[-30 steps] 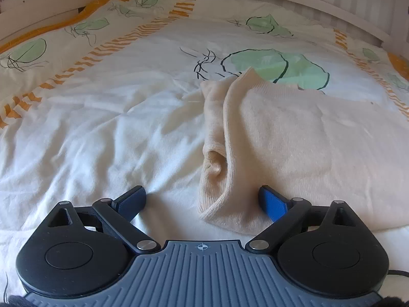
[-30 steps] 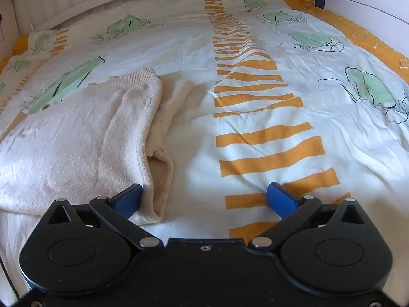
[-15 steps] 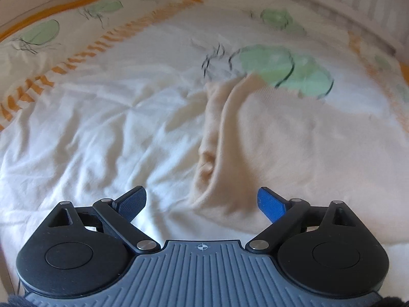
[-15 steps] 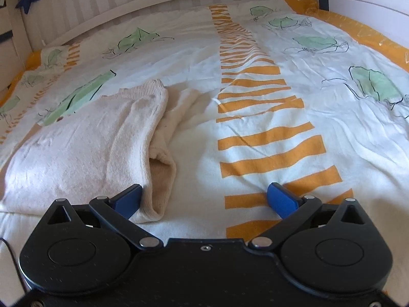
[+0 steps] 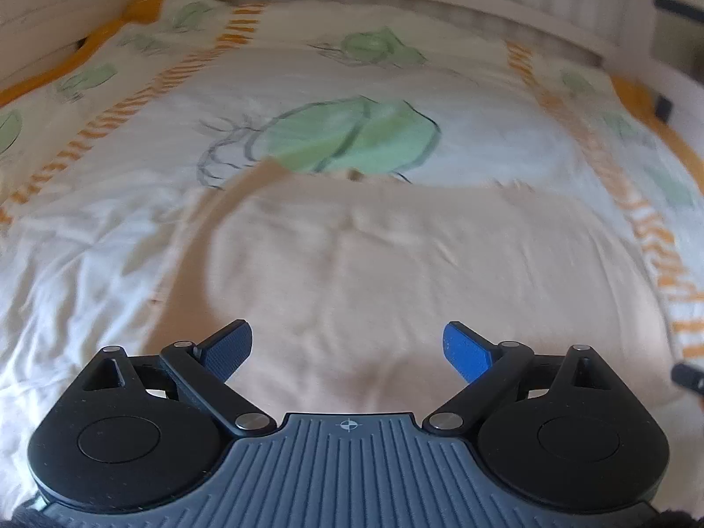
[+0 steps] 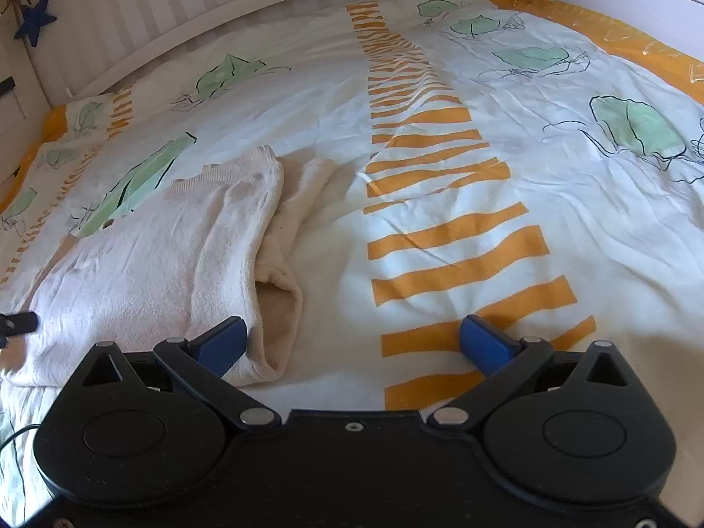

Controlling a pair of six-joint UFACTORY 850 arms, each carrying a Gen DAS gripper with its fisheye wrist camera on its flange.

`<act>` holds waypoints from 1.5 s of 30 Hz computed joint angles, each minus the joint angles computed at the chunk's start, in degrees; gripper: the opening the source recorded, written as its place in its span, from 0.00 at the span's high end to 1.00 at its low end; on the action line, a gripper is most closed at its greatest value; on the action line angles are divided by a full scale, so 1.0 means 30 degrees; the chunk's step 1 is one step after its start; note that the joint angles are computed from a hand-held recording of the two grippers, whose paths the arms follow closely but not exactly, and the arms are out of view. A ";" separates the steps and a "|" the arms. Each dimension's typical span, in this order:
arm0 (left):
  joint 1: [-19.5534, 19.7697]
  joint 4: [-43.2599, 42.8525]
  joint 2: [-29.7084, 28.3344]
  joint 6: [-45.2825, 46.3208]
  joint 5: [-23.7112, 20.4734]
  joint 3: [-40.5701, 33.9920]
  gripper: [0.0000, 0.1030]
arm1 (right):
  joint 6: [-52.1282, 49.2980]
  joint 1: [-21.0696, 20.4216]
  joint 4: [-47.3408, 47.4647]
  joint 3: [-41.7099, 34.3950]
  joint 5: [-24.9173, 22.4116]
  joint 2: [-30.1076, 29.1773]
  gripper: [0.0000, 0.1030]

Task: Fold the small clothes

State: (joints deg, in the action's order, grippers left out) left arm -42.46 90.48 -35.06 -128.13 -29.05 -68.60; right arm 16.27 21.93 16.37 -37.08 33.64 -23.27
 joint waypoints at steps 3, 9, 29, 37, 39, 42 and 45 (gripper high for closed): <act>-0.0335 -0.1160 -0.0863 0.1727 0.0187 -0.0824 0.08 | 0.0279 -0.0051 -0.0170 0.0030 -0.0007 0.0025 0.01; -0.0682 -0.1500 -0.1478 0.1952 -0.0181 -0.0993 0.07 | 0.0444 -0.0082 -0.0248 -0.0023 -0.0078 -0.0031 0.01; -0.0384 -0.0639 -0.1116 0.1339 0.0801 -0.0489 0.07 | 0.4567 -0.0738 -0.2751 0.0800 0.2356 -0.0123 0.01; 0.0070 -0.0678 0.0197 0.1674 0.1390 0.0298 0.08 | 1.1399 -0.2295 -1.0827 0.0532 0.3541 0.0169 0.01; 0.0442 -0.0757 0.0360 0.1617 0.1649 0.0237 0.08 | 1.2878 -0.2573 -1.2886 -0.0237 0.3277 -0.0284 0.01; 0.1024 -0.0703 0.0354 0.1376 0.2021 -0.0103 0.08 | 1.4543 -0.2717 -1.4898 -0.1527 0.2563 -0.1148 0.01; 0.1394 -0.1106 0.0059 0.1609 0.1819 -0.0736 0.08 | 1.5960 -0.3018 -1.6420 -0.2824 0.1961 -0.2177 0.00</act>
